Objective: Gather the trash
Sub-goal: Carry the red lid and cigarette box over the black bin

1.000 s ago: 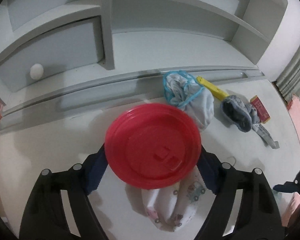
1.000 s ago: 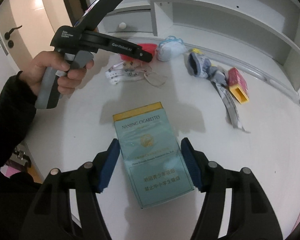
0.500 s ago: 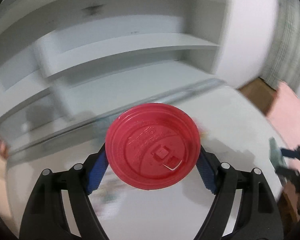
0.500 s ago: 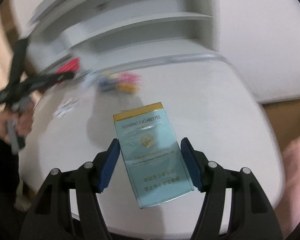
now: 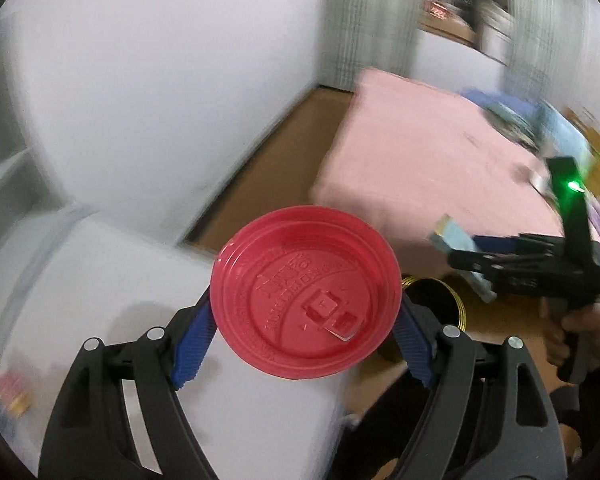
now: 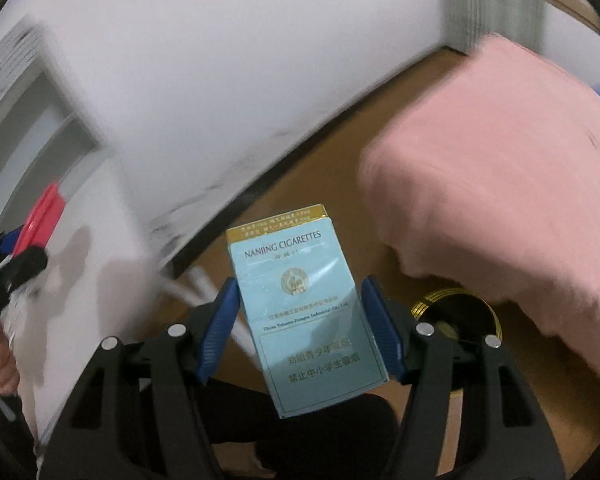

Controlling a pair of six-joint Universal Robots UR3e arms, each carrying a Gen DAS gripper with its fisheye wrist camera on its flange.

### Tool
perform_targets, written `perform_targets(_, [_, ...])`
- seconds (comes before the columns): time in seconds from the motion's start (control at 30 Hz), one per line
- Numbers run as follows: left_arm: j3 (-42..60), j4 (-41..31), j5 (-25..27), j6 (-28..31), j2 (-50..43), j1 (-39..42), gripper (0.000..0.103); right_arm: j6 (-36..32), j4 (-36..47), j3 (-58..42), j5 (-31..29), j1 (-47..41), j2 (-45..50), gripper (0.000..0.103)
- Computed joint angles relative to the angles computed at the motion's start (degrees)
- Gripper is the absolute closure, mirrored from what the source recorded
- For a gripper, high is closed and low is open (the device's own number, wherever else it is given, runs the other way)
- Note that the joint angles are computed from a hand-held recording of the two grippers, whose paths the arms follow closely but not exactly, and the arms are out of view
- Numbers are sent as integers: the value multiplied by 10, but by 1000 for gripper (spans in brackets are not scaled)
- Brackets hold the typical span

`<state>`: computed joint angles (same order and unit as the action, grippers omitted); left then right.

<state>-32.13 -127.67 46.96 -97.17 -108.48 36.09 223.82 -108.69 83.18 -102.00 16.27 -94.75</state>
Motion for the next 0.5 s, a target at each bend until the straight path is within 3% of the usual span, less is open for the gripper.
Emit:
perform_targets(0.2, [-222,178,42,-54,72,-187,25,0,21,250,23,-141,-224,41])
perform_targets(0.33, [-272,280,77,-111,43,-293,25,-72,75,362,64,-274,-368,41])
perform_targets(0.5, [-265,349,120,-162,-18,-381,25,-239,185,447,148,-500,-549,41])
